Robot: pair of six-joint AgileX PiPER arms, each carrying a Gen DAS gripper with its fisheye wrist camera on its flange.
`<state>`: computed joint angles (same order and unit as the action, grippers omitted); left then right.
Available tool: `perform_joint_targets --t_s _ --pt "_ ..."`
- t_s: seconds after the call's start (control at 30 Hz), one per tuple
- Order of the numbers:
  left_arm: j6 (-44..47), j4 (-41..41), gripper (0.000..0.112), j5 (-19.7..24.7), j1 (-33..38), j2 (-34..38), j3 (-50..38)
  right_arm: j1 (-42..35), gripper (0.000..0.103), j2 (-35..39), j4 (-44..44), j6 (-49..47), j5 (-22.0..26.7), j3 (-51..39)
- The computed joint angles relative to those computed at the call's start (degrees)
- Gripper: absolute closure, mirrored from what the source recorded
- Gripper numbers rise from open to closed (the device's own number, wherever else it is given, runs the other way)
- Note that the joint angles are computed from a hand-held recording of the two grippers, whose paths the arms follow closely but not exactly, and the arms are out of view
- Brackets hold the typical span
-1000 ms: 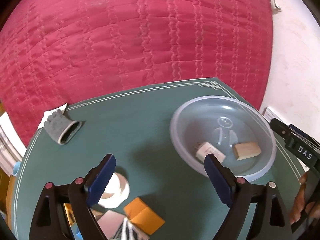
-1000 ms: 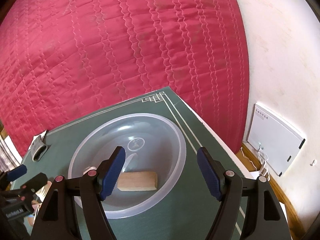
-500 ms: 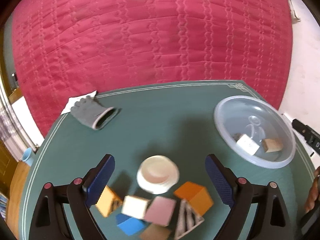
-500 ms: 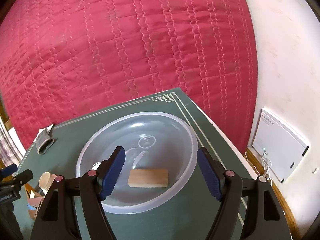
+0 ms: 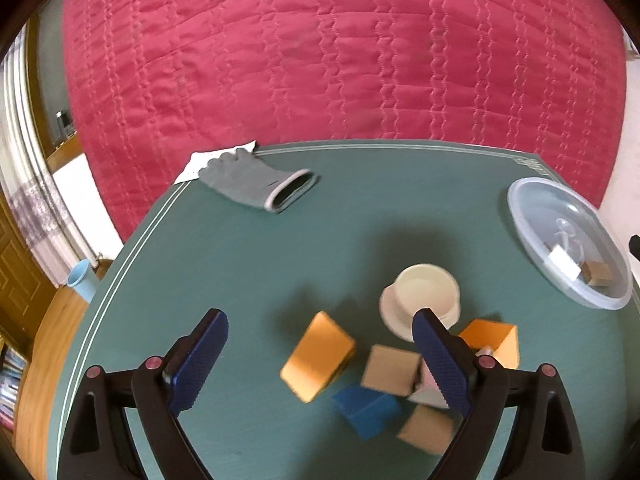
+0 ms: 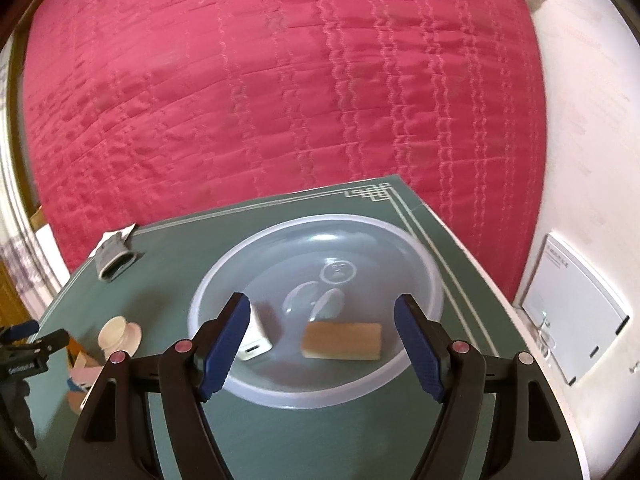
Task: Organize rigid objects
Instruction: 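Move both grippers back from the basin to the block pile, then grasp the orange rectangular block with the left gripper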
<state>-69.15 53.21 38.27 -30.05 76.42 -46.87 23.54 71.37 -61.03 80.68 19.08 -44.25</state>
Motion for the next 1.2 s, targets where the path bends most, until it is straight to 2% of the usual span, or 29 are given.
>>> perform_joint_targets --t_s 0.4,0.7,0.93,1.03,1.13,1.2 --pt "2.49 -1.27 0.016 -3.21 5.32 -0.86 3.67 3.39 0.027 0.23 4.73 -7.26 -3.24 0.47" --pt "3.89 -1.93 0.016 -6.54 10.59 1.93 4.06 5.79 0.027 0.59 8.86 -13.82 -4.65 0.54" --pt "4.49 -1.51 0.016 -7.15 10.74 3.7 3.15 7.22 0.027 0.81 13.84 -20.52 -6.05 0.8" --pt "6.29 -2.76 0.025 -7.95 11.08 4.61 2.46 7.38 0.027 0.92 19.57 -26.96 -6.96 0.79" --pt "9.58 -5.4 0.04 -9.44 11.79 5.43 1.66 7.36 0.027 1.24 27.04 -35.0 -7.77 0.55" --pt "12.53 -7.89 0.058 -10.97 12.47 5.75 1.45 7.59 0.027 1.39 32.15 -40.54 -8.15 0.55"
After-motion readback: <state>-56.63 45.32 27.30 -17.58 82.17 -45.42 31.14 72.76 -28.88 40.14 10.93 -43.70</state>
